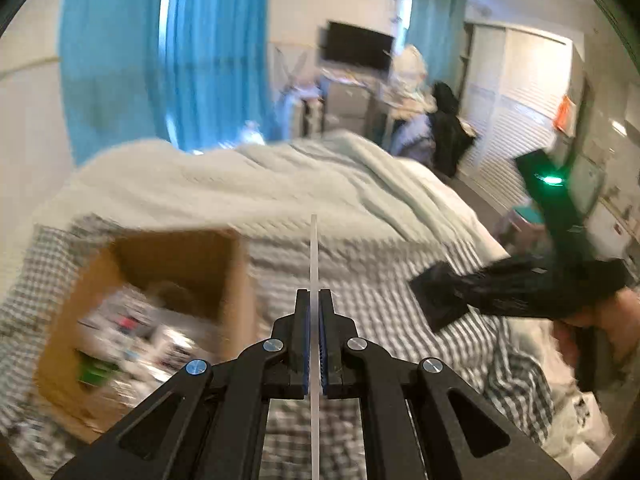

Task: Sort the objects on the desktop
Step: 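Carry the strip and black cap into the cardboard box and release both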

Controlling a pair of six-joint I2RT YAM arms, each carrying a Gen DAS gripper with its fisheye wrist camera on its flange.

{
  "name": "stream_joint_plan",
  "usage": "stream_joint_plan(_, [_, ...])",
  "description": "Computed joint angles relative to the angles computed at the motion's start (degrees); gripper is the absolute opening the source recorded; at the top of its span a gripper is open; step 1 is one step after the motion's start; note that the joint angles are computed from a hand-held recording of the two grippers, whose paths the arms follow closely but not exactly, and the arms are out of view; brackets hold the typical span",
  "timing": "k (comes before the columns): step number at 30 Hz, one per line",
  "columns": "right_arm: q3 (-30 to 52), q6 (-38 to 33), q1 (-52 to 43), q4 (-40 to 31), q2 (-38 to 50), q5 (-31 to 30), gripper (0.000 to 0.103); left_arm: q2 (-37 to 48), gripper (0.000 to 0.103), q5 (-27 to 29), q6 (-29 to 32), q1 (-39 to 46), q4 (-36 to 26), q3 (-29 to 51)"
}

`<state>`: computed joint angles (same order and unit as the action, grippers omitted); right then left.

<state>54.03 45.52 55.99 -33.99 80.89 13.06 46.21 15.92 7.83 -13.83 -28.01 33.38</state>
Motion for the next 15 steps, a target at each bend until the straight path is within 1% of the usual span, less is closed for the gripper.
stream_joint_plan(1, [5.2,-0.8,2.5,-1.8,1.3,1.4,0.007,0.5,0.003,1.0,1.3,3.2,-1.3,1.7])
stream_joint_plan(3, [13.5,-2.7,5.5,-3.4,5.3,3.5,0.008,4.6,0.003,2.8,4.9,11.3,-4.0,5.9])
stream_joint_plan(4, [19.8,-4.2,7.1,-3.5,8.7,4.2,0.008,6.9,0.003,2.3,6.3,13.8,-4.3,7.4])
stream_joint_plan(6, [27.0,-5.8,8.1,-1.8,13.4,3.7,0.008,11.1,0.003,0.0,9.2,18.4,-3.4,9.3])
stream_joint_plan(7, [31.0,-6.7,8.2,-0.4,16.5,2.5,0.008,13.3,0.003,-0.7,10.8,20.4,-2.9,10.2])
stream_joint_plan(8, [35.3,-7.5,8.3,-0.8,19.8,2.7,0.008,15.2,0.006,-0.8,11.4,21.6,-2.0,10.6])
stream_joint_plan(9, [39.9,-8.1,8.8,-2.7,23.3,4.7,0.013,16.6,0.012,-0.4,11.7,22.6,-1.5,11.2])
stream_joint_plan(10, [46.3,-8.2,9.2,-6.7,28.0,7.8,0.036,17.9,0.019,-0.3,12.2,23.5,-1.7,11.9])
stream_joint_plan(11, [50.3,-7.2,9.4,-10.0,30.7,10.0,0.056,19.2,0.05,-0.2,13.0,24.5,-2.9,13.3])
stream_joint_plan(12, [51.5,-5.7,9.6,-10.7,31.6,11.7,0.086,19.9,0.094,-2.0,13.4,25.0,-3.8,14.2])
stream_joint_plan(13, [49.8,-5.0,9.5,-8.8,30.7,11.5,0.088,19.3,0.103,-3.5,13.5,25.2,-3.0,13.7])
stream_joint_plan(14, [47.2,-4.1,9.0,-6.1,29.0,9.4,0.088,17.3,0.103,-4.1,13.3,25.6,-1.2,12.2])
stream_joint_plan(15, [45.9,-3.1,8.8,-5.5,27.9,8.6,0.088,15.6,0.103,-3.7,14.3,26.7,-0.4,11.2])
